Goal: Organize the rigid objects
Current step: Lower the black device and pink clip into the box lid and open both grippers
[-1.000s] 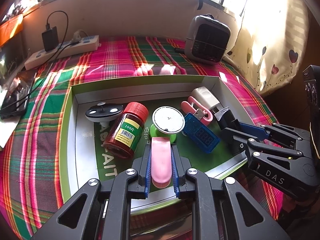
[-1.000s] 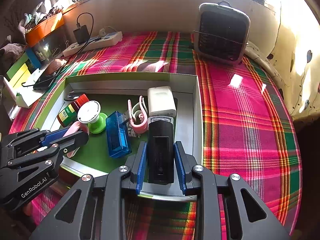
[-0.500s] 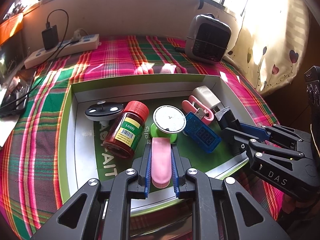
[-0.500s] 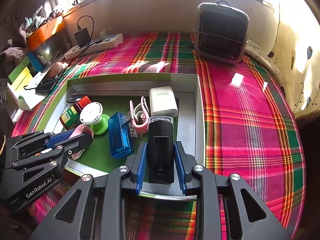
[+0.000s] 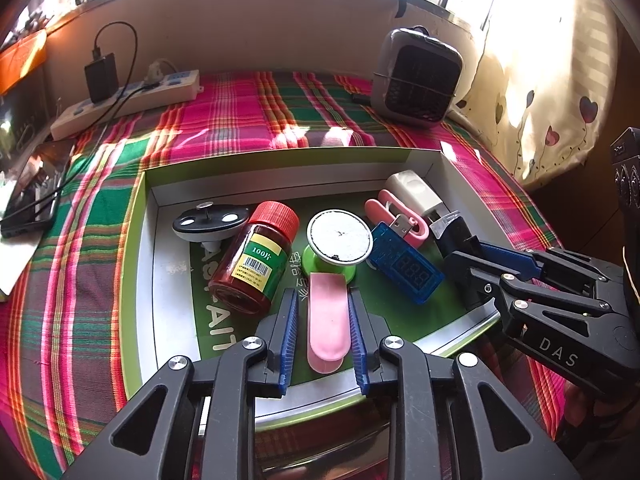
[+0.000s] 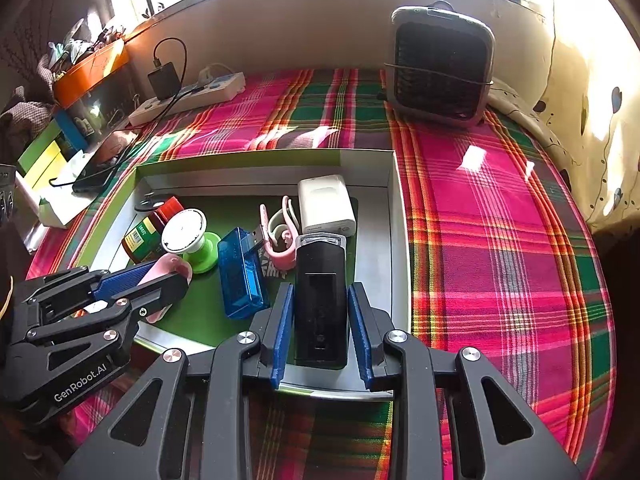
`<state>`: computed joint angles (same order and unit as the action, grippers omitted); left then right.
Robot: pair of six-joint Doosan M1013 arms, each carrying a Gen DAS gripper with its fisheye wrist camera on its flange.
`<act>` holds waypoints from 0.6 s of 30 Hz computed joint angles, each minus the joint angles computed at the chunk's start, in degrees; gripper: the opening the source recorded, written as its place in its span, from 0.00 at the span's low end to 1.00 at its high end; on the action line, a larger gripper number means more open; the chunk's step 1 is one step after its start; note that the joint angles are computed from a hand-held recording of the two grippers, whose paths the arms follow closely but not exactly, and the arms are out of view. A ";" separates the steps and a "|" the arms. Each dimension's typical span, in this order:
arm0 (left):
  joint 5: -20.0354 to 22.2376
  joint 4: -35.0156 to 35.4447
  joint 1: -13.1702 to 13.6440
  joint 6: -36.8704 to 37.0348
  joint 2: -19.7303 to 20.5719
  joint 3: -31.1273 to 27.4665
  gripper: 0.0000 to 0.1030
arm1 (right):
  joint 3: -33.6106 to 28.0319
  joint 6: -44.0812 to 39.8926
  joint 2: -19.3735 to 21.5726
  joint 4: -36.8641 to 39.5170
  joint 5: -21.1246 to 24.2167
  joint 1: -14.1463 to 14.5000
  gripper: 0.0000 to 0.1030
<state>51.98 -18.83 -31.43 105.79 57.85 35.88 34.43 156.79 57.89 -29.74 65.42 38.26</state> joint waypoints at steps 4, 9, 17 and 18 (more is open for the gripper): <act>-0.24 0.87 -0.08 -0.74 -0.22 0.26 0.29 | 0.20 0.46 -0.10 -0.21 -0.17 0.03 0.28; -0.37 1.42 -0.07 -1.40 -0.43 0.54 0.30 | 0.25 0.91 -0.12 -0.45 -0.23 0.11 0.30; -1.18 0.85 -0.06 -0.64 -1.12 1.70 0.31 | 0.41 1.51 -0.22 -0.86 -0.50 0.36 0.38; -1.32 0.94 -0.07 -0.78 -1.23 1.89 0.31 | 0.41 1.64 -0.22 -0.89 -0.47 0.38 0.38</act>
<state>50.66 -17.88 -31.49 105.01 56.62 37.77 34.84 158.43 57.67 -30.63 64.95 38.64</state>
